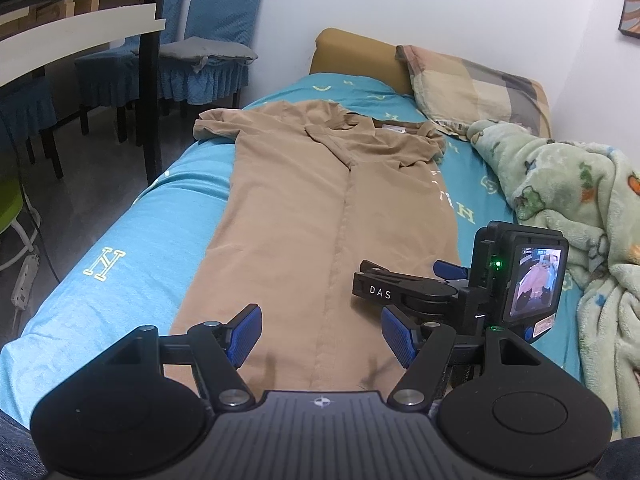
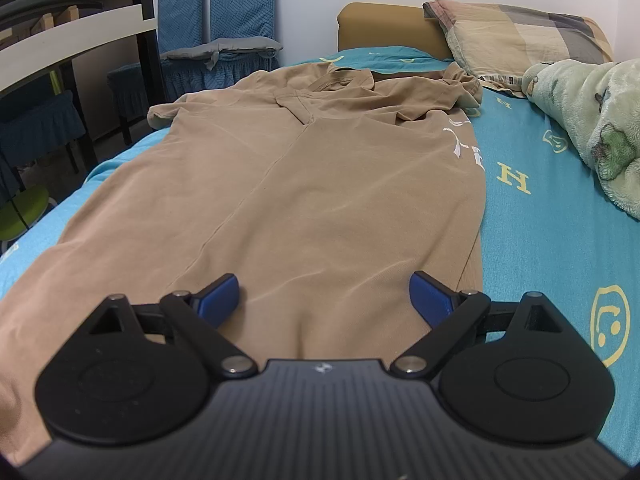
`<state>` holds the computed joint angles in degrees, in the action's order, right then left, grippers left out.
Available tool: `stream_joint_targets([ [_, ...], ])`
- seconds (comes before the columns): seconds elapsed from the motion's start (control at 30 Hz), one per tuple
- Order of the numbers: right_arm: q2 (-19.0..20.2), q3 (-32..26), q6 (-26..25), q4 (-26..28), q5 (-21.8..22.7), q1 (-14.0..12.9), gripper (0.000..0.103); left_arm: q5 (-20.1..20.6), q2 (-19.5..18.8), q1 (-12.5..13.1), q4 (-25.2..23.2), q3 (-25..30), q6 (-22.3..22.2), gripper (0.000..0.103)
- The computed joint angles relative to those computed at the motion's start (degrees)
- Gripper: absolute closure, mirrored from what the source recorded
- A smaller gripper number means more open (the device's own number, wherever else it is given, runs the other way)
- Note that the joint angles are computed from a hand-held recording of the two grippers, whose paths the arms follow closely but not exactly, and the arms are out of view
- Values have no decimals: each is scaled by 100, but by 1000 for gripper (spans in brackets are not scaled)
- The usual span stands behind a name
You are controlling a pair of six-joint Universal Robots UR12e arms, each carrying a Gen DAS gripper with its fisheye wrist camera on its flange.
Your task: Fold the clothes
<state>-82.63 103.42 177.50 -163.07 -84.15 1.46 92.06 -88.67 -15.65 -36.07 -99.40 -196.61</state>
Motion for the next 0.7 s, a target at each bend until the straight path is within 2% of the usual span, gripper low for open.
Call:
stream_joint_targets([
  [0.7, 3, 1, -1, -5, 0, 0, 9, -78, 33, 25, 22, -31, 23, 34],
])
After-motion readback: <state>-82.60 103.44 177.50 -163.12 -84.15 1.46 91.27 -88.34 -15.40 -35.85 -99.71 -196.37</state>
